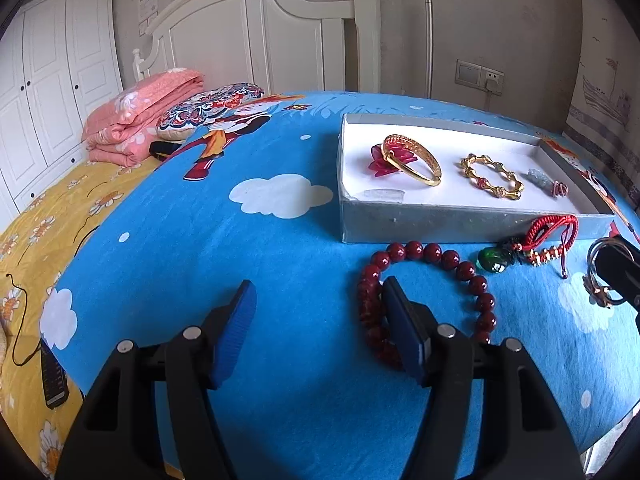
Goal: Organize jewelry
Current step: 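Grasp the red bead bracelet with the left gripper while the right holds the gold charm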
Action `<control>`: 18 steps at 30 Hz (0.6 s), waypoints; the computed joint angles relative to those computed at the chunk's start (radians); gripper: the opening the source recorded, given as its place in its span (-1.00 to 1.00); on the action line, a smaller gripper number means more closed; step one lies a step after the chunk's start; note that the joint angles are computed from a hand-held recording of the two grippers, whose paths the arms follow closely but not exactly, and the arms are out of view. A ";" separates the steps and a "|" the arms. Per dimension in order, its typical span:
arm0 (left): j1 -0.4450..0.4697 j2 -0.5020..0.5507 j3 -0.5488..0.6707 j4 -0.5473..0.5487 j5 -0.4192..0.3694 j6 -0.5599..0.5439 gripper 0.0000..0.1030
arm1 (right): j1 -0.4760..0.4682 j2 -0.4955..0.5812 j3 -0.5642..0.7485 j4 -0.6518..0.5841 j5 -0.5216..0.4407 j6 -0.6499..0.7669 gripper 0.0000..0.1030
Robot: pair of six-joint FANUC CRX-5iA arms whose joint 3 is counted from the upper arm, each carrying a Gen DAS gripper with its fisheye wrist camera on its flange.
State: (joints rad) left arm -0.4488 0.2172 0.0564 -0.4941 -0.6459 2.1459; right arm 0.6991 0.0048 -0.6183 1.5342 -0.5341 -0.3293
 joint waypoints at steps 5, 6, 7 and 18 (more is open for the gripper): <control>0.026 -0.024 -0.066 0.094 0.112 -0.117 -0.80 | 0.015 0.006 0.002 0.005 -0.028 0.003 -0.59; 0.022 -0.022 -0.064 0.087 0.112 -0.112 -0.80 | 0.017 0.006 0.002 0.007 -0.035 0.000 -0.59; 0.032 -0.024 -0.077 0.120 0.133 -0.137 -0.80 | 0.017 0.006 0.002 0.009 -0.039 -0.003 -0.59; 0.053 -0.053 -0.150 0.363 0.277 -0.371 -0.81 | 0.033 -0.002 -0.005 0.026 -0.092 -0.032 -0.59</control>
